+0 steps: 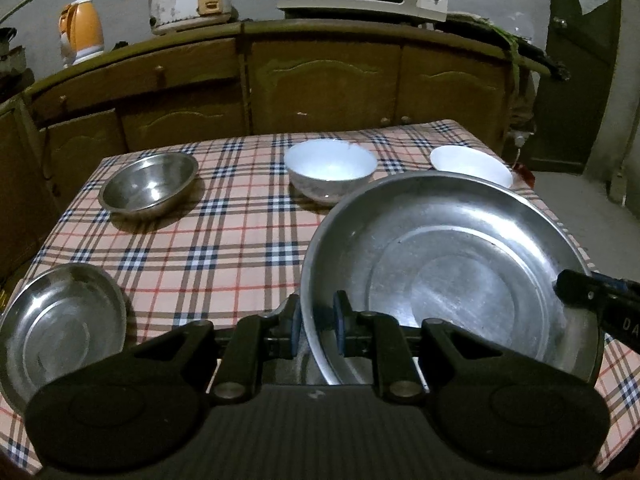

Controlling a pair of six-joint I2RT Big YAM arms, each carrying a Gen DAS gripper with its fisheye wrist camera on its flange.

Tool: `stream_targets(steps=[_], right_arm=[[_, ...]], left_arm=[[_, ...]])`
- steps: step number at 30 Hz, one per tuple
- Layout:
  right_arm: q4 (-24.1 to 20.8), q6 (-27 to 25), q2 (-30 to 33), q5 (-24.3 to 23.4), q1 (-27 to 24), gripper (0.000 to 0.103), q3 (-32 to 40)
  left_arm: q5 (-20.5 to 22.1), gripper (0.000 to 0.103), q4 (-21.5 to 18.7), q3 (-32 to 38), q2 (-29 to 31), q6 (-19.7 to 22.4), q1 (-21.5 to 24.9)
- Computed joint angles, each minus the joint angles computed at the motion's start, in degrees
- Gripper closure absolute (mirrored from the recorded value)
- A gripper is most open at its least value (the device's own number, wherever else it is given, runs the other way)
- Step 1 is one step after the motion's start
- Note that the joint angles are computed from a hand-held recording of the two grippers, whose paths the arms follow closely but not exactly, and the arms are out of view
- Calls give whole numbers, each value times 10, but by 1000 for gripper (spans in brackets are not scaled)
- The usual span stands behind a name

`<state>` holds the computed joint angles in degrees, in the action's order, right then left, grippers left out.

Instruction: Organize plates and bowls

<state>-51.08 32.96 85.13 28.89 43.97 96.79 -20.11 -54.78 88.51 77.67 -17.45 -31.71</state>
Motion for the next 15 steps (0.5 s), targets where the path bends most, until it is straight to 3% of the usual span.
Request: stream_targets(steps=[15], right_arm=[[-4,4,34,-27,13,83,1]], left_arm=[[8,85,-11,-40,-11,-6,26]])
